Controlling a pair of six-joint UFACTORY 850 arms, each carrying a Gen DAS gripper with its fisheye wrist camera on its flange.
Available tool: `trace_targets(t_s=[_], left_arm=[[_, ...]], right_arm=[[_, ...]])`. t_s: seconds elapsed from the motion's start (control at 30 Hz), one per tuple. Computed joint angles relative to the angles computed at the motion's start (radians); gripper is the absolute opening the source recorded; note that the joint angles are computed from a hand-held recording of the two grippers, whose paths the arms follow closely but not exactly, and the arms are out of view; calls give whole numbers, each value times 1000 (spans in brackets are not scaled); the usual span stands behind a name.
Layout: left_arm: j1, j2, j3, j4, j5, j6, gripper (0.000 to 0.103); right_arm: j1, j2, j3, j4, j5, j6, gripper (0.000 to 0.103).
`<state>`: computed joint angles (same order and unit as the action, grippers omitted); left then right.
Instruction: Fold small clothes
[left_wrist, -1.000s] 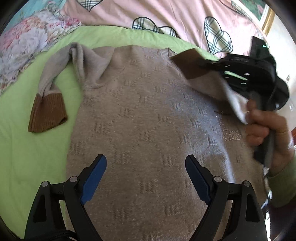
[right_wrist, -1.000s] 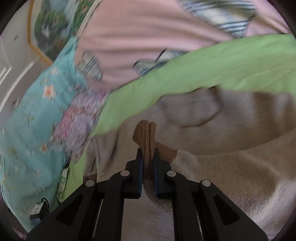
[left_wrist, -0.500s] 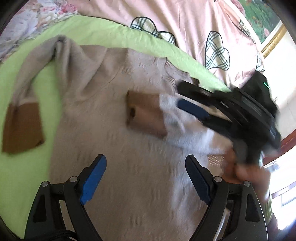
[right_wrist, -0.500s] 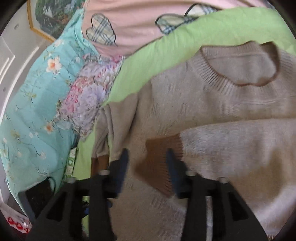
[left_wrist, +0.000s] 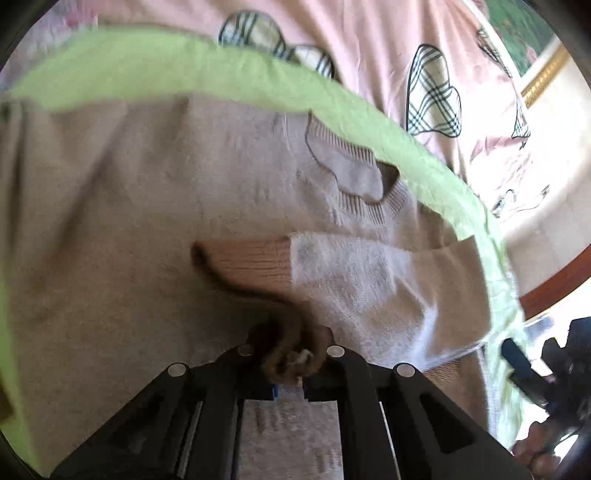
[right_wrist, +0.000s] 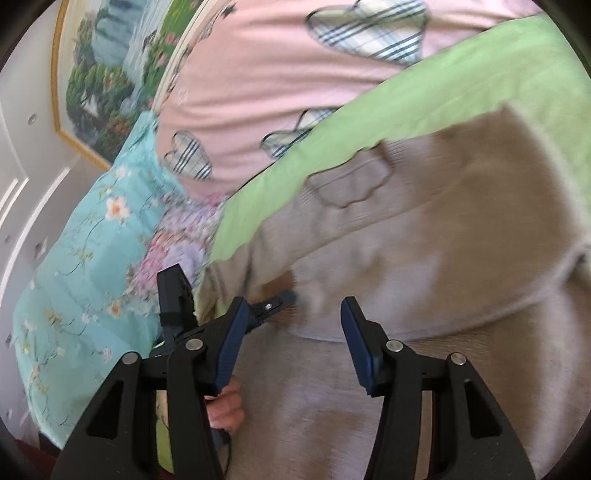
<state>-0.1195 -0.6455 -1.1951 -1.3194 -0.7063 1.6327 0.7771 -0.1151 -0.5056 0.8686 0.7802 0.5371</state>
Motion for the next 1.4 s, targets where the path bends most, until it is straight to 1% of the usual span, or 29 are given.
trace_targets(t_s=[0.1,0.13,0.17,0.23,0.3,0.37,0.4,0.47,0.5,0.57,0.6,0.67,0.7,0.73,0.77,0.8,0.83,0.87,0.9,0.93,1.0,1.03,1.07,1.1,1.13,1.17,1.2,1.27,1.4], left_arm=[[43,53,55,-128,-9,171,6],[55,59,61,-173,12,221,5],[59,53,54,-177,30,230,5],[65,25,20,-105,41,160,6],[68,17,14,-103,45,159,6],[74,15,14,-109,36,163,6],[74,14,13,-101,35,153,6],[67,11,13,-89,50,143,6],[64,13,18,-94,58,149,6],[64,14,24,-96,63,157,6],[65,14,26,-94,65,156,6],[62,12,26,-88,72,151,6],[60,14,28,-86,76,152,6],[56,18,31,-84,77,154,6],[56,23,35,-88,72,165,6],[54,28,40,-98,59,185,6],[50,31,46,-116,61,207,6],[43,30,49,-124,81,217,6],[38,27,48,-121,98,214,6],[32,19,45,-113,119,205,7],[40,15,41,-84,108,171,8],[47,17,41,-69,98,154,13],[62,27,48,-57,82,139,15],[74,37,59,-60,77,141,16],[85,46,69,-64,71,143,16],[105,59,85,-68,56,145,18],[126,70,101,-69,38,145,19],[163,92,130,-69,25,144,24],[250,119,174,-86,24,120,30]], right_arm=[[23,51,40,129,5,-87,54],[32,76,54,212,5,-150,54],[37,89,64,254,9,-179,54],[33,116,95,321,23,-214,54],[10,133,112,374,2,-246,54],[-25,150,125,431,-19,-306,55],[-41,156,129,444,-33,-330,58],[-115,159,123,489,-105,-436,65],[-140,155,121,488,-132,-458,65],[-226,126,110,423,-218,-472,65],[-247,114,107,399,-248,-473,65],[-305,60,74,353,-322,-509,65],[-315,41,64,347,-333,-528,47],[-317,37,61,359,-329,-559,24],[-318,51,68,354,-326,-566,9],[-307,73,77,390,-302,-600,9],[-290,88,81,463,-270,-670,8],[-280,92,82,518,-251,-725,8],[-283,89,84,531,-250,-739,8],[-298,78,89,504,-275,-710,8],[-302,52,78,507,-295,-713,8],[-293,55,81,521,-286,-718,9],[-283,70,85,540,-279,-719,13],[-271,82,85,573,-270,-731,21],[-242,109,93,628,-245,-740,25],[-220,119,94,641,-224,-723,33],[-173,150,111,614,-184,-663,34],[-98,172,112,615,-139,-628,34],[22,146,84,551,-103,-508,36]])
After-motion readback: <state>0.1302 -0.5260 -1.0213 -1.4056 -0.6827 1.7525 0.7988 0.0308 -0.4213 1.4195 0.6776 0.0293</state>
